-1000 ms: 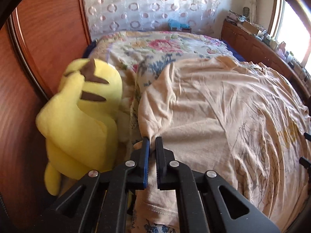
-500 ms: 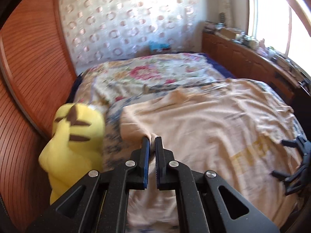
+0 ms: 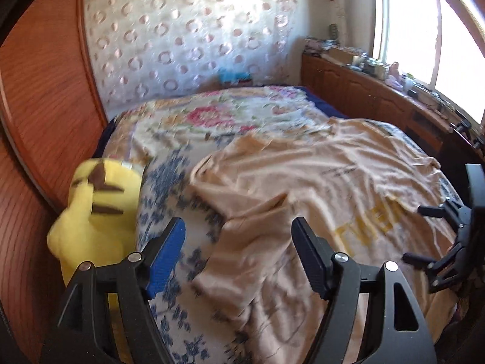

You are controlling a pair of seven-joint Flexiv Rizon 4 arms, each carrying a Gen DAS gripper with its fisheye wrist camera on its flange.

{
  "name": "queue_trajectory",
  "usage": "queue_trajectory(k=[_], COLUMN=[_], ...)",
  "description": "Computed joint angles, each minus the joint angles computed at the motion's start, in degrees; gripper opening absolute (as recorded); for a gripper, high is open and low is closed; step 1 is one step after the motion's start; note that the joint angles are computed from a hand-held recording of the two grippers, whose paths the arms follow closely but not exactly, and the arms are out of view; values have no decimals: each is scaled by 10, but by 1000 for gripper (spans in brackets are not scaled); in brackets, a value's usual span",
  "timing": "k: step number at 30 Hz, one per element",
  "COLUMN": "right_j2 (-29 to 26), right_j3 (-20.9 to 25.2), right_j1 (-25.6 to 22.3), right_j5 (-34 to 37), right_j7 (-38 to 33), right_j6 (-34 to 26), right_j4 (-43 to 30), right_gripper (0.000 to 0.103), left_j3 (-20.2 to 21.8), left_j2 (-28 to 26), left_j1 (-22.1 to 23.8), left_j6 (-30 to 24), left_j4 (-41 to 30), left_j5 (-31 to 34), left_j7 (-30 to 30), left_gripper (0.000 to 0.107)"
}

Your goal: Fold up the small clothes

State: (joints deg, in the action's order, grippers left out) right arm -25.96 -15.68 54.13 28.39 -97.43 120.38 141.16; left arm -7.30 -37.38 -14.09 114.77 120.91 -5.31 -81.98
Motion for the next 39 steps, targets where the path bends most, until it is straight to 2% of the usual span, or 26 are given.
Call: queue_trajectory(k=[3, 5, 7, 8, 12, 14, 15, 16, 18, 21, 23, 26, 29, 32, 33, 34, 36, 38, 39], right_j2=[0, 0, 0, 0, 2, 6, 8, 11, 25, 46, 57, 72, 78, 82, 83, 82, 75, 69, 67], right_j3=[2, 2, 2, 2, 10, 32, 38, 43, 60, 79, 86, 82, 80, 89, 90, 94, 115, 128, 140], right_j1=[-2, -3, -2, -3, -12, -36, -39, -42, -55, -75, -86, -86, -84, -90, -89, -93, -120, -142, -162], right_j5=[-2, -2, -2, -2, -9, -23, -23, -23, -24, -15, -3, 29, 51, 53, 52, 46, 17, -15, -40], right_j7=[0, 0, 0, 0, 2, 4, 0, -6, -16, -38, -60, -96, -128, -145, -150, -150, -138, -127, -115], right_j6=[-1, -1, -1, -3, 0, 12, 21, 31, 45, 72, 84, 71, 59, 44, 36, 31, 31, 22, 19], right_j4=[0, 0, 0, -1, 1, 4, 7, 11, 17, 22, 18, 1, -18, -32, -38, -43, -47, -57, -59], right_gripper=[101, 101, 101, 101, 101, 101, 101, 100, 97, 96, 96, 95, 95, 94, 93, 90, 83, 76, 70], left_j3=[-17, -20, -39, -51, -36, -34, -42, -48, -43, -68, -66, -66, -71, -57, -48, -42, -31, -21, -13], left_j2=[-23, -38, -51, -57, -64, -66, -68, -68, -61, -42, -27, -14, -14, -14, -14, -13, -12, -10, -11], left_j1=[30, 36, 58, 69, 48, 44, 54, 59, 53, 65, 49, 31, 28, 13, 5, 0, -7, -12, -17], left_j6=[2, 0, -3, -4, -10, -1, 1, 7, 31, 70, 88, 109, 120, 134, 144, 153, 172, 187, 198], left_j4=[9, 10, 12, 12, 5, 4, 4, 6, 14, 37, 48, 66, 75, 82, 85, 88, 96, 105, 110], left_j5=[2, -1, 13, 24, 19, 20, 28, 35, 43, 81, 90, 101, 109, 102, 95, 90, 79, 67, 57], left_j7=[-25, -39, -50, -54, -59, -63, -64, -67, -69, -79, -81, -88, -104, -110, -110, -111, -115, -118, -118], left_gripper=[73, 65, 54, 53, 50, 36, 18, 6, 6, 6, 6, 6, 8, 28, 38, 46, 49, 61, 75])
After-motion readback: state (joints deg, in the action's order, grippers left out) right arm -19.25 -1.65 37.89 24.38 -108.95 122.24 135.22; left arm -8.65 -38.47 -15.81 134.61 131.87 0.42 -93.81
